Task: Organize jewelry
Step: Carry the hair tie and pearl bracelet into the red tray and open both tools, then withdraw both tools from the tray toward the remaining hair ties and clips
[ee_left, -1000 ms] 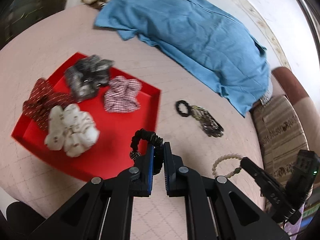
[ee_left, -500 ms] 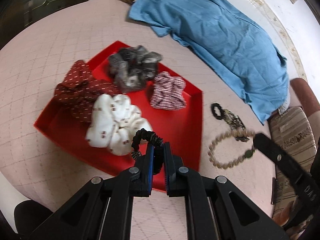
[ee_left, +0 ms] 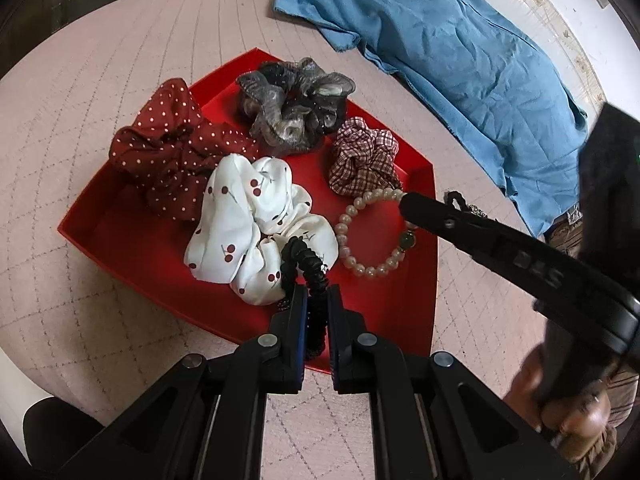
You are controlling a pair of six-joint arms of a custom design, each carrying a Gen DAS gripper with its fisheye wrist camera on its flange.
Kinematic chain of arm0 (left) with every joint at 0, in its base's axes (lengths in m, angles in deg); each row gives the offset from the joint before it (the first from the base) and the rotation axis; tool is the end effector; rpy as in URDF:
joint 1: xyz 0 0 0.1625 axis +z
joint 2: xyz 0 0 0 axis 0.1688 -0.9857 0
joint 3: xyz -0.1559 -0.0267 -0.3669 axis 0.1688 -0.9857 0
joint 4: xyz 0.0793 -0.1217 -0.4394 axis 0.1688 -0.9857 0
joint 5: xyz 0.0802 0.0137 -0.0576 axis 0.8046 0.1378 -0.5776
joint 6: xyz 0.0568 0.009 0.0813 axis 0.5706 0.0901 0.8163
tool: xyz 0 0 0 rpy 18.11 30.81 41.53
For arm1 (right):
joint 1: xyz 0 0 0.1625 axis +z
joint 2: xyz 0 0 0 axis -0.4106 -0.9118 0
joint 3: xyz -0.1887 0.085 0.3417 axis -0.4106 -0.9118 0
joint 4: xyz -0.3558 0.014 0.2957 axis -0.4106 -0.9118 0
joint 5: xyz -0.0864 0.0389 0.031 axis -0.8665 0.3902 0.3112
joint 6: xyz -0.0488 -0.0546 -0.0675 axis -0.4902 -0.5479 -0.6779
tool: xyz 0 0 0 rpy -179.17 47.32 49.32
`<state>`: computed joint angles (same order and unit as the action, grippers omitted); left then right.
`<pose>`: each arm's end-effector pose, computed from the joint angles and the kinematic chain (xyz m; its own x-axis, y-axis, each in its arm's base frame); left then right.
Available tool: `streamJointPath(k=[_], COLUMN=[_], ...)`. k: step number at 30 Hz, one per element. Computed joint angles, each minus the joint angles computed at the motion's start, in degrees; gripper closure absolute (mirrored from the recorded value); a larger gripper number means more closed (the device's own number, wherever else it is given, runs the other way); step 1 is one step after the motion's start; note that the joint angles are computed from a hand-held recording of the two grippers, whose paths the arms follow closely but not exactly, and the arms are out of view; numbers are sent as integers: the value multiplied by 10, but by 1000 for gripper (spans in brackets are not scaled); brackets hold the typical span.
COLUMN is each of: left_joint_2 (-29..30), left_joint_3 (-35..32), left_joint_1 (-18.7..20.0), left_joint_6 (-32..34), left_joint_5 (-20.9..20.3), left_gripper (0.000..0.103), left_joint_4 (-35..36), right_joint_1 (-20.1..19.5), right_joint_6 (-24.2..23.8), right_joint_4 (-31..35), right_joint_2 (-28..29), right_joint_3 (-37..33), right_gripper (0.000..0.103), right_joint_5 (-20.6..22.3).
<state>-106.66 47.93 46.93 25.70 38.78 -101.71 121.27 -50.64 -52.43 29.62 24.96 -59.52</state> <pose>-0.2586 -0.7500 0.0946 -0.9104 -0.2634 -0.3191 -0.0296 0.8107 -0.5848 0.2172 -0.8835 0.1945 -0.8144 -0.4662 0.3455 -0.5349 0.8339 -0.1359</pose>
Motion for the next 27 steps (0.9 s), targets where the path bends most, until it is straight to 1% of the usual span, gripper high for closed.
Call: streamJointPath(k=[6,9,13,15,16,17,18,19,20,21,22,26,27], left_joint_2=[-3,-4,-4,-3,-2,-2,-2,-3,-3,-4,-4,-2,-1], left_joint_3=[5,8,4,0,-2,-3,-2,-1,0,0,-1,-5,-6], left_joint_1=[5,5,2,1,-1,-2,-4,-6,-8,-10,-13,-25,-29], left_joint_6=[5,7,8,7,5,3,2,2,2,3,3,5,5], left_joint_5=[-11,-11,-4,-1,2,6,11,15,18,20,22,44,51], left_gripper=[95,94,94,88,78,66,61,57,57,57,57,57,57], left_joint_4=[-12,-17,-6,2,7,8,5,2,-1,1,3,14,17], right_joint_1=[-3,-3,-2,-2,-1,-1,-1,0,1,2,2,2,2], right_joint_6=[6,11,17,14,15,16,15,13,8,5,1,-5,-7], right_joint_4=[17,29,46,45,46,45,45,39,29,20,9,-20,-29], right_joint_2=[29,45,63,63,62,59,56,50,43,37,27,-4,-14], right_joint_3=[-38,-60,-86,-86,-85,-81,-78,-72,-62,-53,-42,-5,8], right_gripper=[92,92,92,92,92,91,88,84,81,74,70,68,65], right_joint_5=[-18,-17,-9,-7,-3,0,4,6,7,8,11,21,21])
